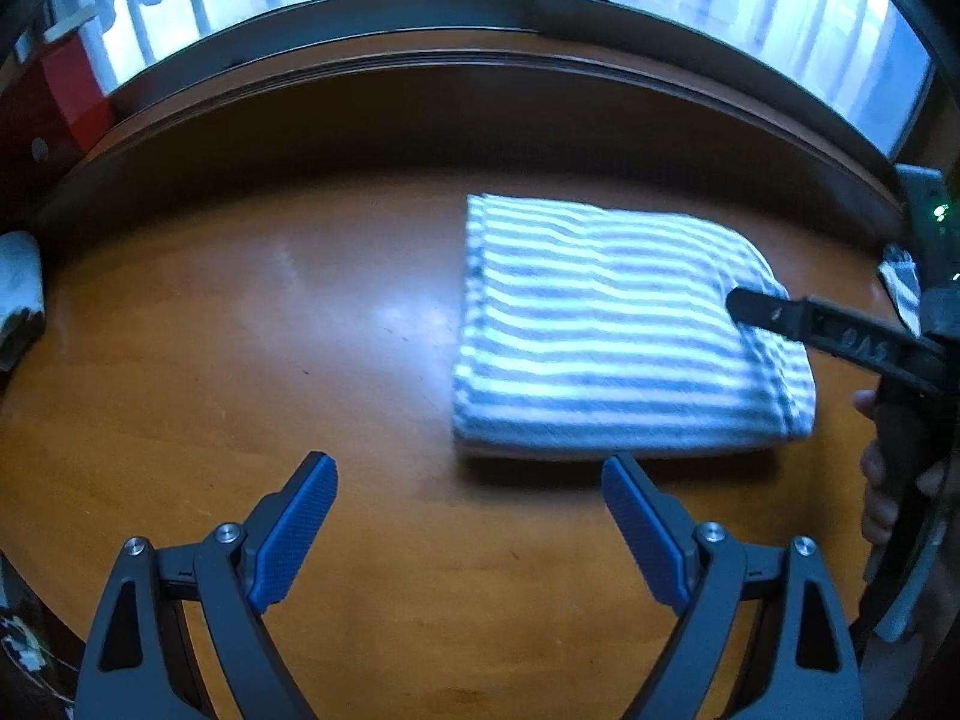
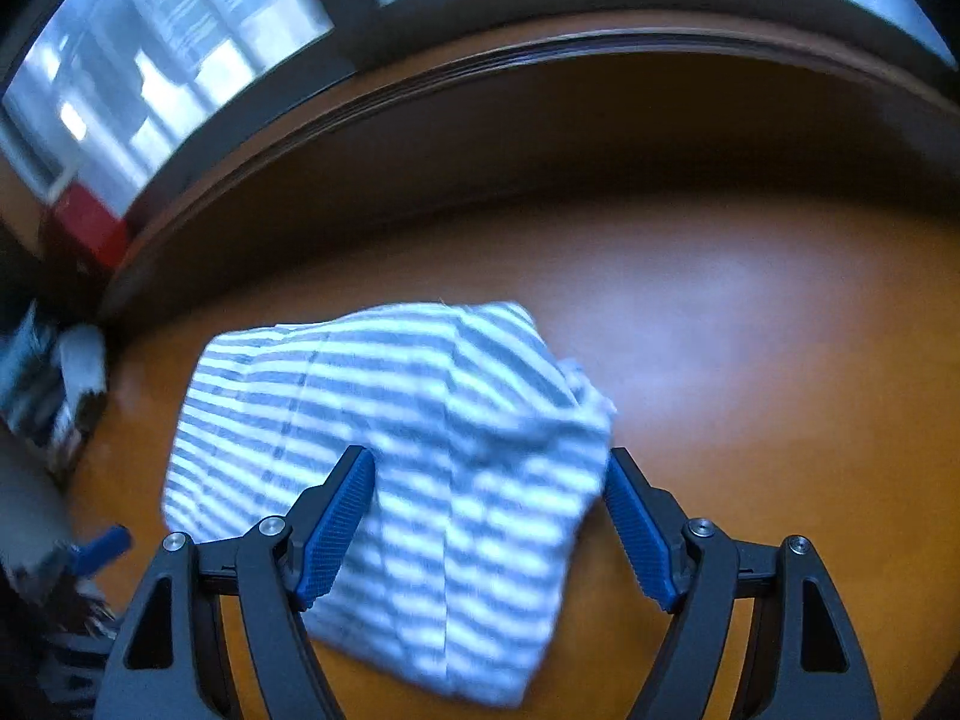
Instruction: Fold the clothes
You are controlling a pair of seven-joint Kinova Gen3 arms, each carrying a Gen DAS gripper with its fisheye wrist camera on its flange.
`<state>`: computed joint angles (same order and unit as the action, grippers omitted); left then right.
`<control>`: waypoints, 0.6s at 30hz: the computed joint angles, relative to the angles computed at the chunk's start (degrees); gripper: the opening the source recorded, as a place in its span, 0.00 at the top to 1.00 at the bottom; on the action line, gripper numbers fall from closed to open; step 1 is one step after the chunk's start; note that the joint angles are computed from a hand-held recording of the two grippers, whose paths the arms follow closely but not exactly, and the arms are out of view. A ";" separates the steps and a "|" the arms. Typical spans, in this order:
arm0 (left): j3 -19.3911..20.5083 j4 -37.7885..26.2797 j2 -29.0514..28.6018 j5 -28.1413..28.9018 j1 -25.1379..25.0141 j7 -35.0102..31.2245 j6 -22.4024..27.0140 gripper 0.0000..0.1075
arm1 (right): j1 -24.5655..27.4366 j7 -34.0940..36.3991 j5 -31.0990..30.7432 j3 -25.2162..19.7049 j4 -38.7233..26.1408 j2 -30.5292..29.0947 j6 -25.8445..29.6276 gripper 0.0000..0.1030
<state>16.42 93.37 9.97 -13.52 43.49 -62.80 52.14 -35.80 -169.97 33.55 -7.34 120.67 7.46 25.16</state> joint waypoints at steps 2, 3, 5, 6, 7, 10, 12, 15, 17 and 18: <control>-0.46 -0.36 0.38 0.31 -0.76 -0.57 -0.32 0.16 | -1.71 0.32 3.29 -0.05 -2.03 1.70 2.28 0.25; -0.65 -0.04 0.24 0.38 -1.00 -0.54 -0.58 0.16 | -2.61 0.05 4.53 0.00 -2.66 2.21 3.19 0.25; -0.99 -0.10 0.61 0.14 -1.37 -0.19 -0.72 0.16 | -3.96 -0.47 6.38 0.09 -3.69 3.30 3.62 0.25; -1.20 -0.63 1.23 -0.21 -1.41 0.15 -0.52 0.16 | -4.33 -0.60 6.59 0.14 -3.99 3.70 3.29 0.25; -1.44 -1.16 1.85 -0.53 -1.41 0.48 -0.31 0.16 | -4.64 -0.80 6.54 0.23 -4.32 4.21 2.61 0.25; -2.28 -3.05 3.70 -1.67 -1.01 1.71 0.65 0.16 | -5.77 -1.44 5.67 0.91 -5.12 5.50 0.48 0.25; -2.95 -3.65 4.25 -2.43 -0.71 2.62 1.19 0.16 | -7.19 -2.64 5.29 1.70 -5.85 6.53 -0.62 0.25; -3.64 -2.01 3.17 -1.38 -3.07 0.99 -0.50 0.16 | -10.74 -6.37 6.28 3.83 -7.35 8.15 -0.87 0.25; -3.80 -1.16 2.52 -0.26 -5.12 -1.40 -1.45 0.16 | -12.55 -8.05 6.24 4.44 -9.13 9.49 -0.32 0.25; -3.90 -0.65 2.17 0.49 -6.50 -3.33 -2.21 0.16 | -13.39 -8.45 6.04 4.57 -10.39 10.33 0.25 0.25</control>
